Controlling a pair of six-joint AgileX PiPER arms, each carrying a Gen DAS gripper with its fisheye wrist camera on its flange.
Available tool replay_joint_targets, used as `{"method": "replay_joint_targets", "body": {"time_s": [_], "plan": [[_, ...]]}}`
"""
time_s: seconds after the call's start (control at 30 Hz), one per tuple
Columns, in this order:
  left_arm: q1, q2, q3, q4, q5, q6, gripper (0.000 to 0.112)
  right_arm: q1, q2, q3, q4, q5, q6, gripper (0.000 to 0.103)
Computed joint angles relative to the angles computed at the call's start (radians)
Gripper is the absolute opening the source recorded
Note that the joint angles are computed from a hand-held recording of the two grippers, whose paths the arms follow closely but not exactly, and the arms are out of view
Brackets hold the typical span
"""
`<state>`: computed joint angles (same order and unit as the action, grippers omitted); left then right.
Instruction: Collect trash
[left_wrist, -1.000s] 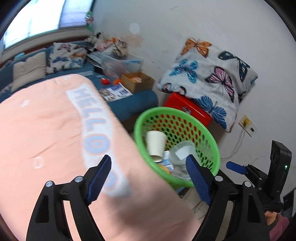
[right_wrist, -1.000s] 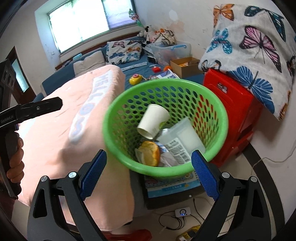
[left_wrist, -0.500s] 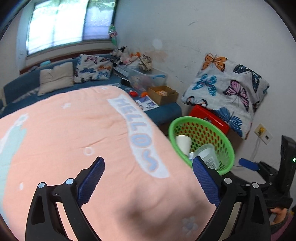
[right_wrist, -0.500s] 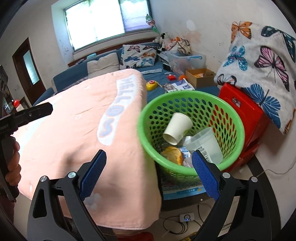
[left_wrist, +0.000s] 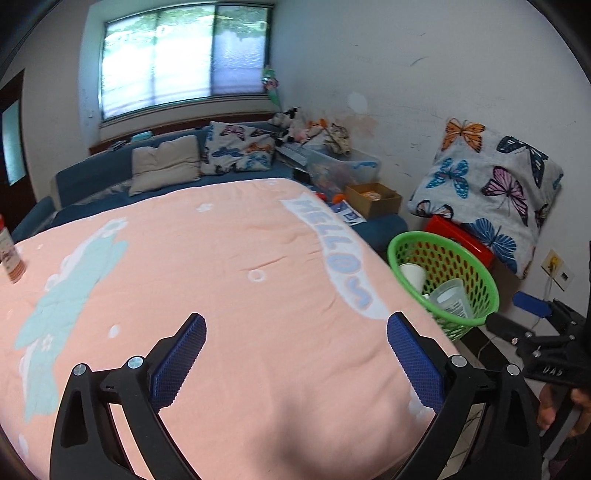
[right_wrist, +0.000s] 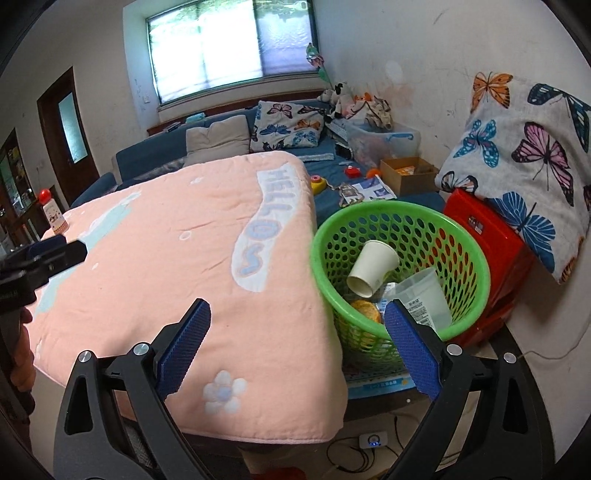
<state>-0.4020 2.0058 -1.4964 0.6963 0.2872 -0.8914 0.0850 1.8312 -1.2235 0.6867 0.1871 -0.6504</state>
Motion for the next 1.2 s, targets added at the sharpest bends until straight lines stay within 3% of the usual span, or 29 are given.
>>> {"method": "replay_joint_targets", "body": {"time_s": [0.2, 0.3, 0.43, 0.5, 0.97, 1.2], "plan": [[0.008, -0.081, 0.141, 0.314, 0.000, -0.371, 0.095, 0.032, -0.037, 0.048, 0.125, -0.034, -0.115, 0.094], [-0.001, -0.111, 0.196, 0.501, 0.038, -0.567, 0.096, 0.055, -0.048, 0.067, 0.115, -0.065, -0.109, 0.095], [-0.002, -0.150, 0.248, 0.588, 0.052, -0.670, 0.096, 0.078, -0.054, 0.085, 0.090, -0.093, -0.090, 0.095], [-0.012, -0.165, 0.268, 0.646, 0.085, -0.730, 0.096, 0.085, -0.059, 0.095, 0.174, -0.096, -0.171, 0.095], [-0.054, -0.205, 0.334, 0.758, 0.179, -0.845, 0.096, 0.108, -0.096, 0.139, 0.496, -0.111, -0.489, 0.096], [-0.060, -0.224, 0.359, 0.779, 0.182, -0.878, 0.096, 0.113, -0.115, 0.159, 0.673, -0.115, -0.669, 0.096]]}}
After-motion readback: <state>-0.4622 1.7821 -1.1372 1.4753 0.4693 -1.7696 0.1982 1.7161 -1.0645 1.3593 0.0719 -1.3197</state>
